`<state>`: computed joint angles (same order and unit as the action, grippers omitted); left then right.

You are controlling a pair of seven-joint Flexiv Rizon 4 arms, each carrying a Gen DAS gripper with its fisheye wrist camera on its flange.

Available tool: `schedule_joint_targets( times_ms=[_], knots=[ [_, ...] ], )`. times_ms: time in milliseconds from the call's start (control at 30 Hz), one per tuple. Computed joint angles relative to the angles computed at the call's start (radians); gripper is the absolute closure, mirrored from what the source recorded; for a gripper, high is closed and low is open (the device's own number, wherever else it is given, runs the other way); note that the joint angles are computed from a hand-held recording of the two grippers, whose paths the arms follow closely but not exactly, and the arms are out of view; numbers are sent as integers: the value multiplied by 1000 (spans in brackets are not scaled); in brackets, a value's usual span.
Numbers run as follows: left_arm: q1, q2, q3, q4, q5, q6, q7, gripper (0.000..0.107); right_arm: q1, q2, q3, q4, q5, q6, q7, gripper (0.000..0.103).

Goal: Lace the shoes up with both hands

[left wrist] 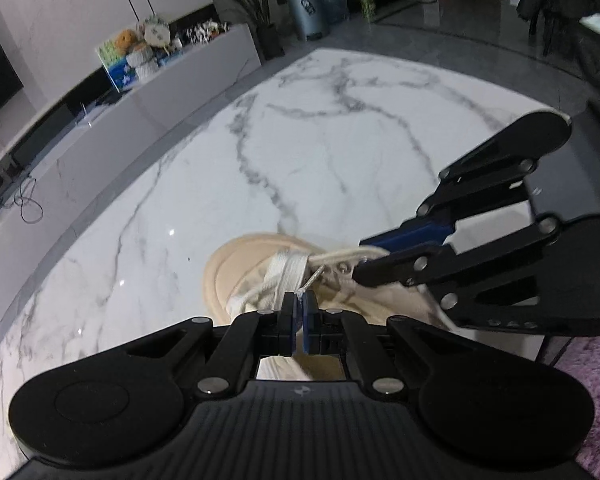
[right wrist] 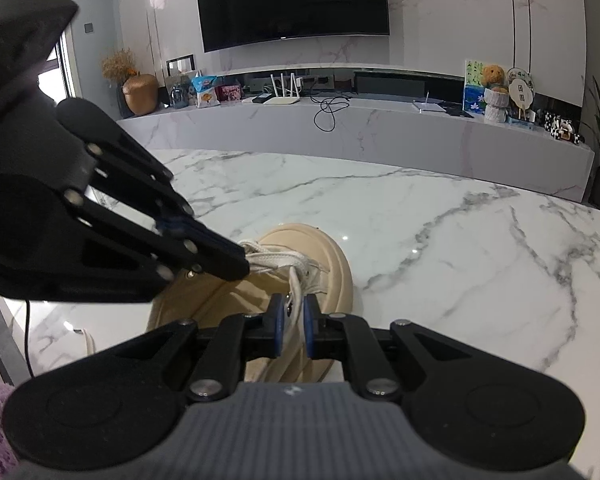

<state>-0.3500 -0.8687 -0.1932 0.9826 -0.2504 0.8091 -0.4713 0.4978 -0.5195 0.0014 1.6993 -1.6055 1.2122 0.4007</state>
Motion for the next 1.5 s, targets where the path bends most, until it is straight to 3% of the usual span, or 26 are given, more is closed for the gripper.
schedule_joint_targets(
  times_ms=[900, 1267, 1500],
  knots=[
    [-12, -25, 12, -34, 9, -18, -49, 106, 3, -5, -1, -6, 1, -4, -19, 91],
    [-17, -24, 16, -36, 27, -25, -35, 106, 3, -6, -3, -7, -3, -2, -15, 91],
    [4, -3, -22, 14, -13, 7, 9, 106, -2, -5, -2, -6, -14, 4, -6, 91]
  ],
)
